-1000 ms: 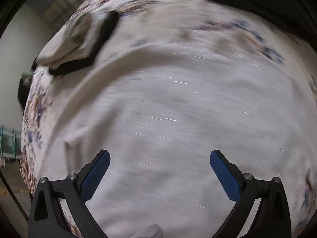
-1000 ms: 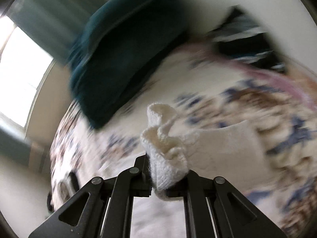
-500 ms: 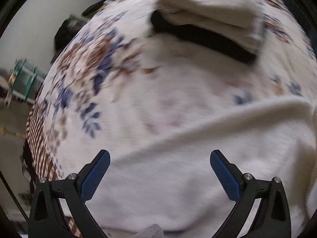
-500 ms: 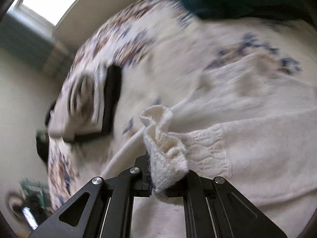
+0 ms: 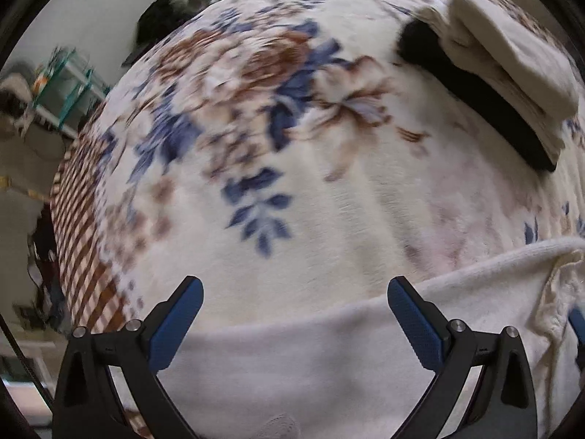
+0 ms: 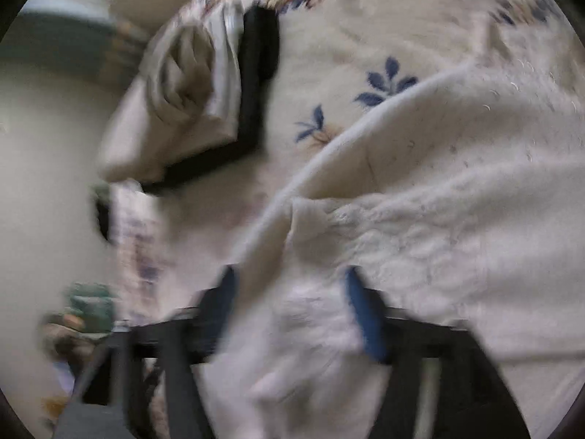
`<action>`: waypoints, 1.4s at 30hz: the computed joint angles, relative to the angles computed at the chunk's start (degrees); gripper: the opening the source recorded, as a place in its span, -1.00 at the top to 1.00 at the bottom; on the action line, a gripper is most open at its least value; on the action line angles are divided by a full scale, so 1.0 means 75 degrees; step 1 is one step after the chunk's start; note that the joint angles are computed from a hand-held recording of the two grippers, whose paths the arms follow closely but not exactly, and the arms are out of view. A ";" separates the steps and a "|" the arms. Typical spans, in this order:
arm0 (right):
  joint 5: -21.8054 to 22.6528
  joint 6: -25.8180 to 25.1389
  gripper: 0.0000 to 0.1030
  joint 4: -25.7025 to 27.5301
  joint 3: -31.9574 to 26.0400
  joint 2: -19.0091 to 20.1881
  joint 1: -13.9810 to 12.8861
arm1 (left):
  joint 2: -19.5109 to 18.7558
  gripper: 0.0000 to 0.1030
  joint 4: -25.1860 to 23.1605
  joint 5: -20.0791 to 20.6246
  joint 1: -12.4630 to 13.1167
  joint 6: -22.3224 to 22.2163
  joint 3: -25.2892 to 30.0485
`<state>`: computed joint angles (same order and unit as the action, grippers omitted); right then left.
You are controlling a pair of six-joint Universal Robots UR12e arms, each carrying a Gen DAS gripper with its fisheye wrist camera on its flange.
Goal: Fold small clothes
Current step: 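Carry the sweater cuff with the right gripper across the sweater body, then grasp the other sweater cuff with the left gripper and lift it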
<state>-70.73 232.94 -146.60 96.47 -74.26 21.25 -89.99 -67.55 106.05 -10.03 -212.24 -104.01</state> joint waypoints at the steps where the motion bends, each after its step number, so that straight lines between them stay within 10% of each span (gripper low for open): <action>1: -0.0238 0.0145 -0.61 0.0014 0.0111 -0.0168 0.0001 | 0.0161 -1.00 -0.0069 -0.0102 0.0068 -0.0111 -0.0084; 10: -0.4380 -0.0456 -0.88 0.4364 -0.0106 -0.1259 0.0473 | 0.2375 -1.00 -0.0879 -0.2289 0.1341 -0.2120 -0.1737; 19: -0.4318 -0.0185 -0.88 0.4518 0.0495 -0.1805 0.0321 | 0.3586 -0.79 0.1108 -0.4210 0.3065 -0.4858 -0.3857; 24: -0.4042 0.0198 -0.88 0.4468 0.0490 -0.1760 0.0302 | 0.3526 -0.49 0.2225 -0.3553 0.3110 -0.6076 -0.4070; 28: -0.4020 0.0145 -0.88 0.4418 0.0452 -0.1728 0.0367 | 0.3588 0.48 0.3217 -0.3088 0.3044 -0.6334 -0.4246; 34: -0.3917 -0.0035 -0.88 0.4238 0.0408 -0.1709 0.0436 | 0.3568 0.28 0.5074 -0.3485 0.3396 -0.6765 -0.4932; 38: -0.4093 -0.0111 -0.88 0.4424 0.0339 -0.1661 0.0458 | 0.3417 0.46 0.4816 -0.2947 0.3121 -0.6711 -0.4655; 42: -0.4959 -0.0212 -0.88 0.5416 -0.0011 -0.1438 0.0566 | 0.3072 0.84 0.3861 -0.1813 0.2551 -0.5189 -0.3796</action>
<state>-107.93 231.35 -105.98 96.39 -85.05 25.50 -66.95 -38.59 92.45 9.10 -251.15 -132.48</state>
